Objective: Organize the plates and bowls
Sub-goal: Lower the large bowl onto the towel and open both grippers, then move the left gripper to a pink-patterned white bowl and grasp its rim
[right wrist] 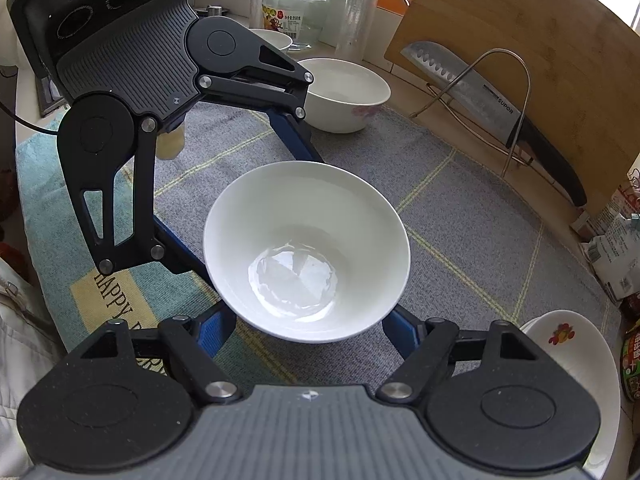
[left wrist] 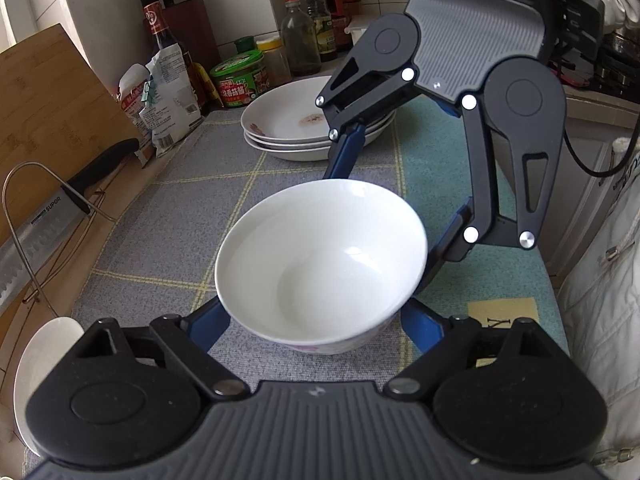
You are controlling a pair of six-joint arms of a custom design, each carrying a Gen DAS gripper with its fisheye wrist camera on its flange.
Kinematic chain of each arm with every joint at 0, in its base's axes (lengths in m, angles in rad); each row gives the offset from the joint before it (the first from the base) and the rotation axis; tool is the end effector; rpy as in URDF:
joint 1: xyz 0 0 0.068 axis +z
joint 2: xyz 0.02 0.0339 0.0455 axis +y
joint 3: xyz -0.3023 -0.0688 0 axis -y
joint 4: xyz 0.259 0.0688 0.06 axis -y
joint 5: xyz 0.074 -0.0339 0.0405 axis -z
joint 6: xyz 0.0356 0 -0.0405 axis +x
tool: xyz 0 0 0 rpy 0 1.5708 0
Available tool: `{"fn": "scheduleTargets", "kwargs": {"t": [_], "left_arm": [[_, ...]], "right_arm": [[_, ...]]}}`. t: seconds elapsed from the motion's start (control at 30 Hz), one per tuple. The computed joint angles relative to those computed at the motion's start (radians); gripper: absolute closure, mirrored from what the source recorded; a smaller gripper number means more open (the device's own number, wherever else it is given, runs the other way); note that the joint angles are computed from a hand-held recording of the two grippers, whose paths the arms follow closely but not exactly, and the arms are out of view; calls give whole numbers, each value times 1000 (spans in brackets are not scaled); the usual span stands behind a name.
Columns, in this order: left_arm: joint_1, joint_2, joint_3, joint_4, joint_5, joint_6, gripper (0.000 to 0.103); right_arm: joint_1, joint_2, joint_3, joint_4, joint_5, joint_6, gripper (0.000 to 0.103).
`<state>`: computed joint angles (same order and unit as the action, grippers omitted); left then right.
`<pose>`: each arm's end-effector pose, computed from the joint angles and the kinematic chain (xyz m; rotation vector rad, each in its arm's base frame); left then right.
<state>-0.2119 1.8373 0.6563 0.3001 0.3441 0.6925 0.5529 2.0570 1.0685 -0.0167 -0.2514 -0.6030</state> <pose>0.3122 -0.0795 0.1054 1.1776 2.0829 -0.1988 0.3459 0.2239 0.1059 -1.4742 2.0886 0.3041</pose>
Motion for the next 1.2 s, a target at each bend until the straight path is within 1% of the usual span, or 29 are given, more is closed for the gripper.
{"fn": "scheduleTargets", "kwargs": {"t": [0.2, 0.27, 0.3, 0.33, 0.4, 0.5, 0.63, 0.7, 0.77, 0.9, 1.07, 1.17, 1.2], "left_arm": [[-4, 16, 14, -12, -7, -18, 11], [-5, 17, 7, 2, -7, -24, 11], [-4, 17, 2, 9, -7, -28, 10], [-1, 17, 2, 7, -2, -35, 10], [6, 16, 5, -4, 15, -51, 8], [10, -5, -24, 10, 4, -72, 7], [32, -70, -90, 10, -5, -119, 7], [39, -117, -141, 28, -22, -165, 7], [42, -154, -179, 39, -43, -216, 7], [37, -225, -255, 80, -106, -335, 7], [31, -294, -325, 115, -211, -457, 7], [70, -339, -368, 134, -211, -500, 6], [92, -359, -388, 139, -210, -510, 6]], "right_arm": [[0, 27, 21, -8, 2, 7, 19], [0, 31, 23, -2, 3, 8, 19], [2, 31, 20, 5, 8, 12, 17], [4, 31, 16, 14, 13, 17, 12], [7, 29, 10, 23, 25, 24, 8], [-1, 18, -1, 23, 7, 43, 0], [-15, -26, -37, 20, -15, 81, 0], [-19, -49, -59, 34, -19, 120, 0], [-17, -71, -80, 70, -19, 188, 0], [13, -84, -91, 159, 28, 294, 0], [75, -58, -29, 201, 86, 398, 0], [114, -20, 31, 205, 105, 446, 0], [131, -8, 52, 202, 128, 465, 0]]}}
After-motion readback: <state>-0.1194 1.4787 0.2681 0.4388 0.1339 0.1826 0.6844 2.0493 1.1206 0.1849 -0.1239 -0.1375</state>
